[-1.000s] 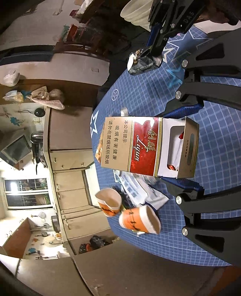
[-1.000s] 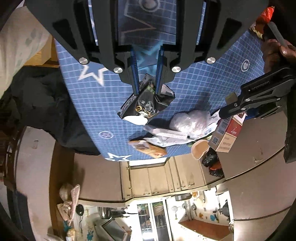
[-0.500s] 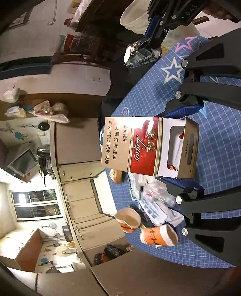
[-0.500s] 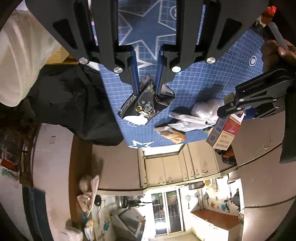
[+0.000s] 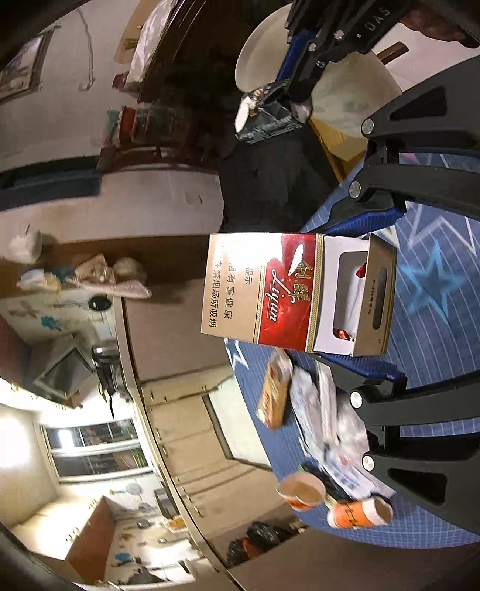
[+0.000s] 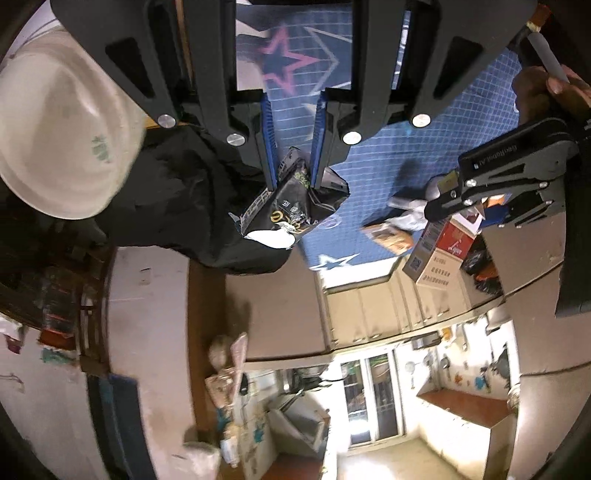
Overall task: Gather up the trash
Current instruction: 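Carry the packet and red-white box with both tools over the bucket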
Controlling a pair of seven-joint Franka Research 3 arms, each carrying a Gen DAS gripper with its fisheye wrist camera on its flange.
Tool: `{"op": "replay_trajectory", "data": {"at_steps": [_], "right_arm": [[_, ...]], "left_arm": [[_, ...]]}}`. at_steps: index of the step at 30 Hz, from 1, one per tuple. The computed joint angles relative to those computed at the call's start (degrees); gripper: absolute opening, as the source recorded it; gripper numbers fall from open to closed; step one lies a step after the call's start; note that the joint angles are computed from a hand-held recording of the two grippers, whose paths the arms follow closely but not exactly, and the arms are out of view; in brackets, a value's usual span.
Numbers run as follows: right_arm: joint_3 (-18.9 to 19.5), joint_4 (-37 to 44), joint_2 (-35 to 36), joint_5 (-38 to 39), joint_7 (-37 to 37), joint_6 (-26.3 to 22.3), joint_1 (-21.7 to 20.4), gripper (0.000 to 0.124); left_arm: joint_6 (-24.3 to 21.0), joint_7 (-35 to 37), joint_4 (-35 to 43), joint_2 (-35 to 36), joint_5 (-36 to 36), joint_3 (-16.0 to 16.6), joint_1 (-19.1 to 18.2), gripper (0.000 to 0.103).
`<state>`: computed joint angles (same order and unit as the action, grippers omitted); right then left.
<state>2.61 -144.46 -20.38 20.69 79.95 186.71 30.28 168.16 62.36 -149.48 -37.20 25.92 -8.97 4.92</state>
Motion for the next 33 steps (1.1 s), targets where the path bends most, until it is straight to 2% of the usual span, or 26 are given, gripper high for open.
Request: {"op": "replay_trajectory", "data": {"at_steps": [14, 19, 28, 32, 33], "right_arm": [[-1.03, -5.03, -4.95, 0.11, 2.25, 1.46, -9.26, 0.016], [-0.16, -6.86, -6.64, 0.15, 3.31, 1.40, -14.08, 0.016], [-0.01, -9.86, -9.23, -0.19, 4.28, 1.26, -19.06, 0.016], [2.10, -11.25, -10.84, -0.73, 4.79, 0.24, -23.35, 0.016], [3.93, -11.69, -11.36, -0.97, 5.25, -0.11, -25.89, 0.016]], "left_arm": [[1.36, -2.86, 9.33, 11.22, 3.86, -7.06, -3.84, 0.057], [1.59, -4.41, 13.30, 15.62, 6.66, -8.70, -5.12, 0.057], [0.52, -0.03, 21.60, 25.30, 5.35, -6.94, -13.44, 0.057], [1.29, 4.96, 24.85, 29.20, 1.32, -5.73, -17.56, 0.057], [1.35, 5.71, 25.38, 29.80, 0.79, -5.71, -18.12, 0.057]]}}
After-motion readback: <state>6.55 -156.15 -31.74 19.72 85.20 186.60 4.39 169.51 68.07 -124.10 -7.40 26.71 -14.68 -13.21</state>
